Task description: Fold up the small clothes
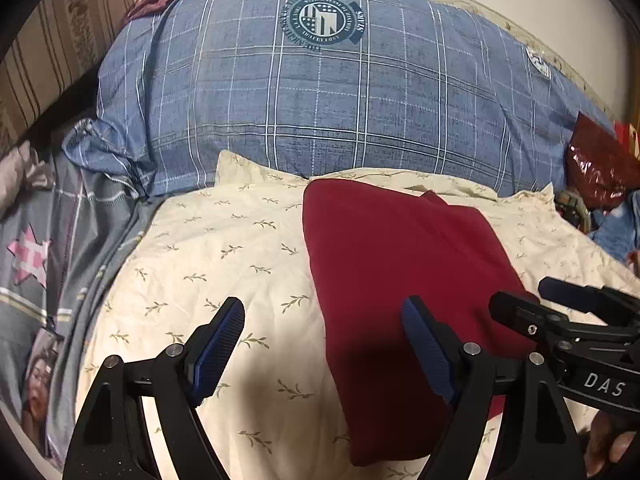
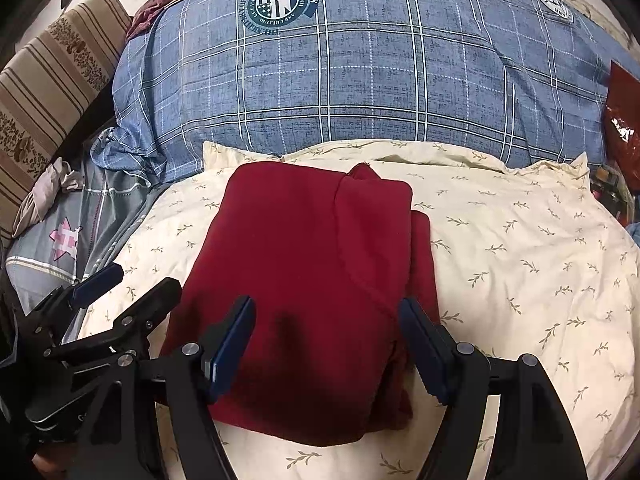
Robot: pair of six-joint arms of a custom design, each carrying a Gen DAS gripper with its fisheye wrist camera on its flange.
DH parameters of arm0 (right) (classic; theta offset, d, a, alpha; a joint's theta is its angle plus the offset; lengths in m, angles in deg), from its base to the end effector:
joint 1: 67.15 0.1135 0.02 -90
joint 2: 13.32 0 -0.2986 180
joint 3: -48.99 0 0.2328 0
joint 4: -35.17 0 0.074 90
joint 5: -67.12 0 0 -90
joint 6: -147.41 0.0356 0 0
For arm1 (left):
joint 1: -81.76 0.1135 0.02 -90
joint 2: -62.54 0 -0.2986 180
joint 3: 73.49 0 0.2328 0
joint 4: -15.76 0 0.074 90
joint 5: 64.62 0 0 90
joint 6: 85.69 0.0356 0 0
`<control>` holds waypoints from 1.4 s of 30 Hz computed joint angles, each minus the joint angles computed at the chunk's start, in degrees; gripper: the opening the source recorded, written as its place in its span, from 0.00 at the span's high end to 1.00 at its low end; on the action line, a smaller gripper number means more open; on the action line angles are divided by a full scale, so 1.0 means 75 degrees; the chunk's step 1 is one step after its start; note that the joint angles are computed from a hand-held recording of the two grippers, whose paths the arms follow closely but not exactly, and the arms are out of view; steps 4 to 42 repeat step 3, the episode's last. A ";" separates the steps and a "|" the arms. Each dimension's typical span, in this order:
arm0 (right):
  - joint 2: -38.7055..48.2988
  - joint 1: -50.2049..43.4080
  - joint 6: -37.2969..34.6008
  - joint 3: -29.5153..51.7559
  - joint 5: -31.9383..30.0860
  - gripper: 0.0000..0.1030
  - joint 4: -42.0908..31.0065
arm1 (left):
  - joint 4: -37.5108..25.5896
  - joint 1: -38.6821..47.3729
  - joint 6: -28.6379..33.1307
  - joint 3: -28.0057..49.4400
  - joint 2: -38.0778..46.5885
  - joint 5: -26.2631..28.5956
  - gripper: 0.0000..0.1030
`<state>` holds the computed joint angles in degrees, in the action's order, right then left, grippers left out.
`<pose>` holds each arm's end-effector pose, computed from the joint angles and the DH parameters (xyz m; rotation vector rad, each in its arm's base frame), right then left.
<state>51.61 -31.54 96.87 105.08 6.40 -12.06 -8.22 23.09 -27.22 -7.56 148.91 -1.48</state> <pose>0.1582 0.0919 0.2610 0.2687 2.3653 -0.0505 0.1670 -0.2434 0.2562 0.3085 2.2402 -0.2904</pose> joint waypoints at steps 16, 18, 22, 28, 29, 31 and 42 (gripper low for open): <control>-0.0030 -0.0182 -0.0144 -0.0045 -0.0192 0.27 0.0106 | -0.0150 0.0448 -0.0130 0.0051 -0.0130 0.0657 0.22; -0.0030 -0.0182 -0.0144 -0.0045 -0.0192 0.27 0.0106 | -0.0150 0.0448 -0.0130 0.0051 -0.0130 0.0657 0.22; -0.0030 -0.0182 -0.0144 -0.0045 -0.0192 0.27 0.0106 | -0.0150 0.0448 -0.0130 0.0051 -0.0130 0.0657 0.22; -0.0030 -0.0182 -0.0144 -0.0045 -0.0192 0.27 0.0106 | -0.0150 0.0448 -0.0130 0.0051 -0.0130 0.0657 0.22; -0.0030 -0.0182 -0.0144 -0.0045 -0.0192 0.27 0.0106 | -0.0150 0.0448 -0.0130 0.0051 -0.0130 0.0657 0.22; -0.0030 -0.0182 -0.0144 -0.0045 -0.0192 0.27 0.0106 | -0.0150 0.0448 -0.0130 0.0051 -0.0130 0.0657 0.22; -0.0030 -0.0182 -0.0144 -0.0045 -0.0192 0.27 0.0106 | -0.0150 0.0448 -0.0130 0.0051 -0.0130 0.0657 0.22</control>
